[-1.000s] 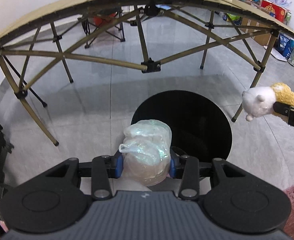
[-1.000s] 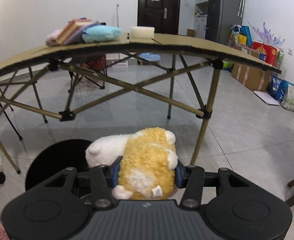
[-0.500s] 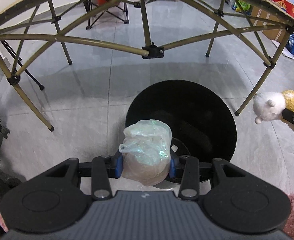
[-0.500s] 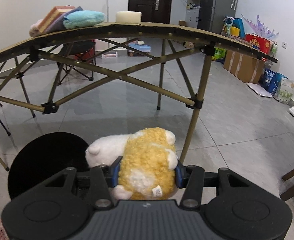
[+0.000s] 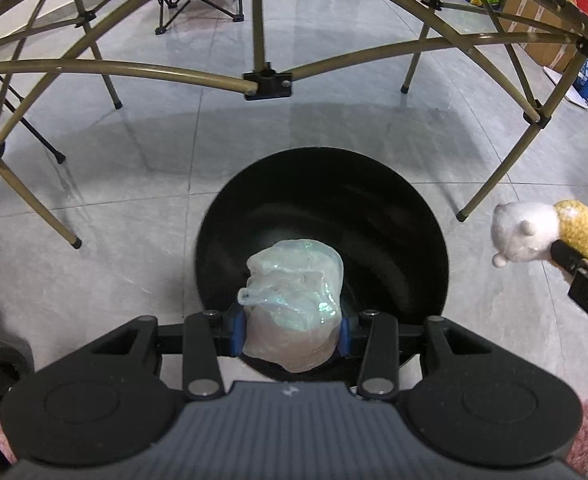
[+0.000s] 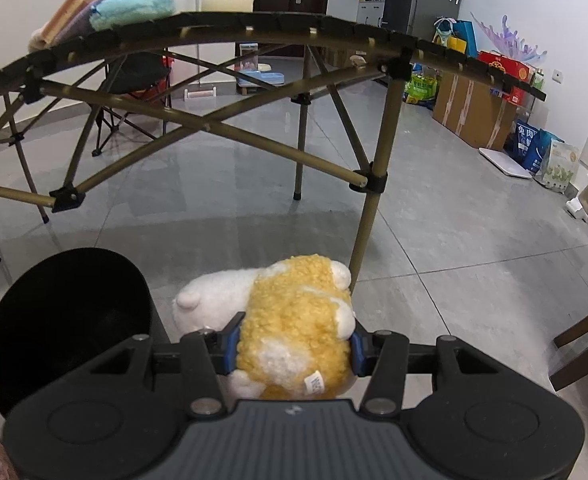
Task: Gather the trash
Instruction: 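Carry the plush toy and plastic bag in both tools down over the black bin, then open the left tool to drop the clear plastic bag into the bin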
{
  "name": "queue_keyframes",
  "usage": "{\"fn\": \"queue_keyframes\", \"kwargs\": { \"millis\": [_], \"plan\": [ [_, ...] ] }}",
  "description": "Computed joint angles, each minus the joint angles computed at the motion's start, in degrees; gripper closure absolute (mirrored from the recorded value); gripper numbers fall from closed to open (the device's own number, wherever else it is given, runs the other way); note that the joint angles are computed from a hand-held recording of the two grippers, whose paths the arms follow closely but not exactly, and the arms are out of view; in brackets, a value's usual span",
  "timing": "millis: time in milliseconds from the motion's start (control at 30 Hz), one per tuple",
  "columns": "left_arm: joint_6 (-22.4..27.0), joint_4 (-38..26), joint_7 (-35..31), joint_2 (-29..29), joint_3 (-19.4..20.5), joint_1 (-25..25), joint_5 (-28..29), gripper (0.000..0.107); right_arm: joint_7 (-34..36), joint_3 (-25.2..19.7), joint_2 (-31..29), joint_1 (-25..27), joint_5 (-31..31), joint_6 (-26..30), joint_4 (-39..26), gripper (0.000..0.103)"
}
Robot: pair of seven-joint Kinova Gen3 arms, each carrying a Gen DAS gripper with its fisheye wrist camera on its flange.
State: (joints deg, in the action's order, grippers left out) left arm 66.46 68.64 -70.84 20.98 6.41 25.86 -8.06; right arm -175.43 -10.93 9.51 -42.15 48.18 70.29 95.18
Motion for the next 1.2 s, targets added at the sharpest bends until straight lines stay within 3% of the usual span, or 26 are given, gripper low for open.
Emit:
{"fn": "queue_keyframes", "kwargs": {
  "millis": [533,1200],
  "plan": [
    [7.7,-11.2,4.5,8.6,-1.1,3.7,0.2,0.066,2.2,0.7,0.9,0.9,-0.7,-1.0,1.0,0.055],
    [14.0,-19.1,8.7,14.9,-2.8,5.7,0.7,0.066,5.5,2.4,3.3,1.5,-1.7,-3.1,0.6,0.055]
  ]
}}
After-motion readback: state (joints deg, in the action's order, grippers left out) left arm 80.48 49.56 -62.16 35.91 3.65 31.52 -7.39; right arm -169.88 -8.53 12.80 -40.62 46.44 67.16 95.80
